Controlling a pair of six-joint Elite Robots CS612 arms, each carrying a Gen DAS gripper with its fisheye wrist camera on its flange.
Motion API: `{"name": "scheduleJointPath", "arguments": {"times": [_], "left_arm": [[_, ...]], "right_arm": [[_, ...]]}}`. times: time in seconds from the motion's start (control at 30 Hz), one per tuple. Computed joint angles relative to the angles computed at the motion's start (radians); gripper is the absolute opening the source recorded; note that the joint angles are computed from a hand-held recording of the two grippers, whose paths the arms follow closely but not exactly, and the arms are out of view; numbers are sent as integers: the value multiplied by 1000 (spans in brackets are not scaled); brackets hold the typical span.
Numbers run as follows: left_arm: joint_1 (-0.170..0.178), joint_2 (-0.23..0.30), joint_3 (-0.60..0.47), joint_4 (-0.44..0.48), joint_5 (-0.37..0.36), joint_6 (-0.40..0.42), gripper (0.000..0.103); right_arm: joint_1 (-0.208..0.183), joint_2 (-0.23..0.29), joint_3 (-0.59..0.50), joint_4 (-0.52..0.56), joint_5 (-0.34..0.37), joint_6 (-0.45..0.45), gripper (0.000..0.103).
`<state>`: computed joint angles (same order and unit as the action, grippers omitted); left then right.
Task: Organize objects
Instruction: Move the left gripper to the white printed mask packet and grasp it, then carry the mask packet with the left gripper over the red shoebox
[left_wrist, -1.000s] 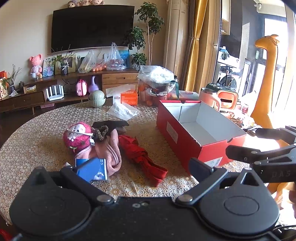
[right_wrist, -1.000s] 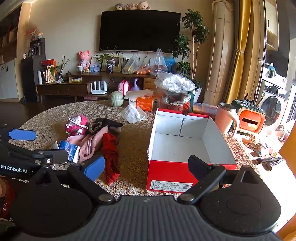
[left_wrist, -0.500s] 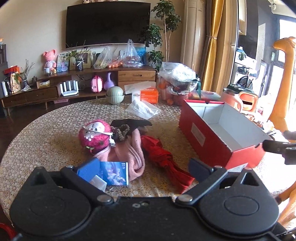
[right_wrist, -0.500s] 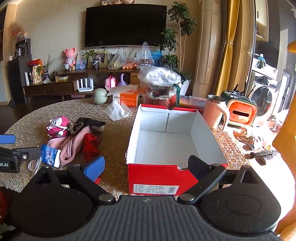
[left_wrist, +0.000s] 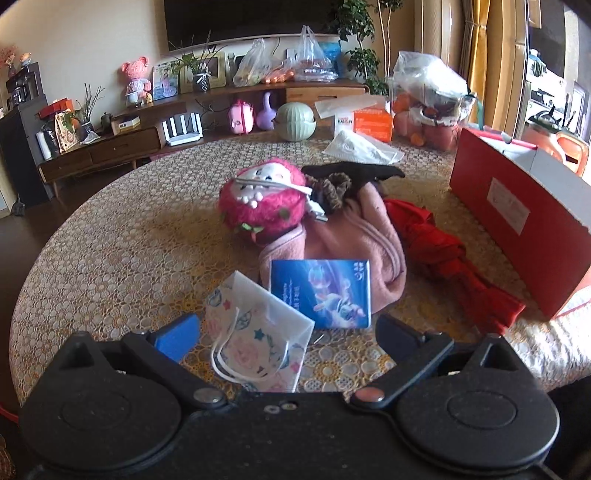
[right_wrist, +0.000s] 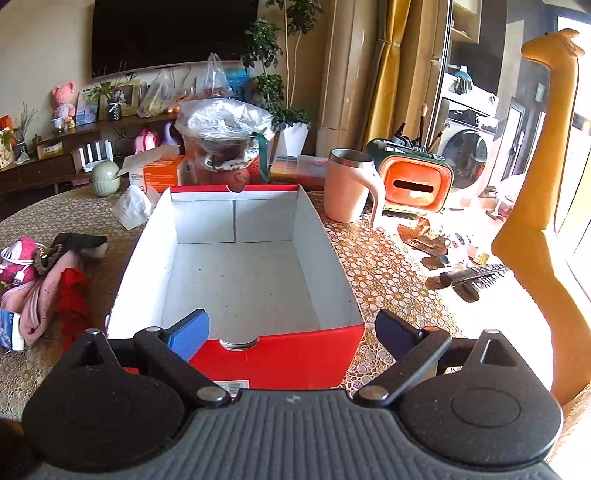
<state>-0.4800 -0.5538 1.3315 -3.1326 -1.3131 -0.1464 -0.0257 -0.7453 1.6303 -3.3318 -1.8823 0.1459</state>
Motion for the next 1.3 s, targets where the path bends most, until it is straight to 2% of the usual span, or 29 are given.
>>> {"name": "scheduleJointPath", "arguments": {"times": [0.2,0.43,0.53,0.7,0.8,0.9,0.93,1.0,1.17,1.23,1.3], "left_arm": [[5,26,-29,83,25,-16,92],[4,40,-41,87,44,-23,78],[4,42,-42,82,43,-30,75],[3,44,-42,65,35,-17,66],[4,44,-41,62,21,-19,59],[6,42,-39,62,9,-33,48],[6,42,-39,61,9,-34,46],[7,41,-37,58,9,-37,40],[7,37,-32,50,13,-52,28],[8,35,-30,48,15,-56,21],[9,33,-28,48,14,-61,18]], "right_arm": [[-12,13,-29,61,-29,20,97],[-21,26,-65,159,-50,63,97],[-26,34,-82,187,-59,64,97],[-50,44,-109,233,-14,80,95],[-62,46,-125,275,0,90,87],[-71,48,-134,309,15,99,76],[-73,48,-135,316,22,101,68],[-77,47,-135,325,40,102,62],[-80,48,-147,353,67,92,35],[-80,49,-148,353,75,93,32],[-79,48,-148,351,82,90,28]]}}
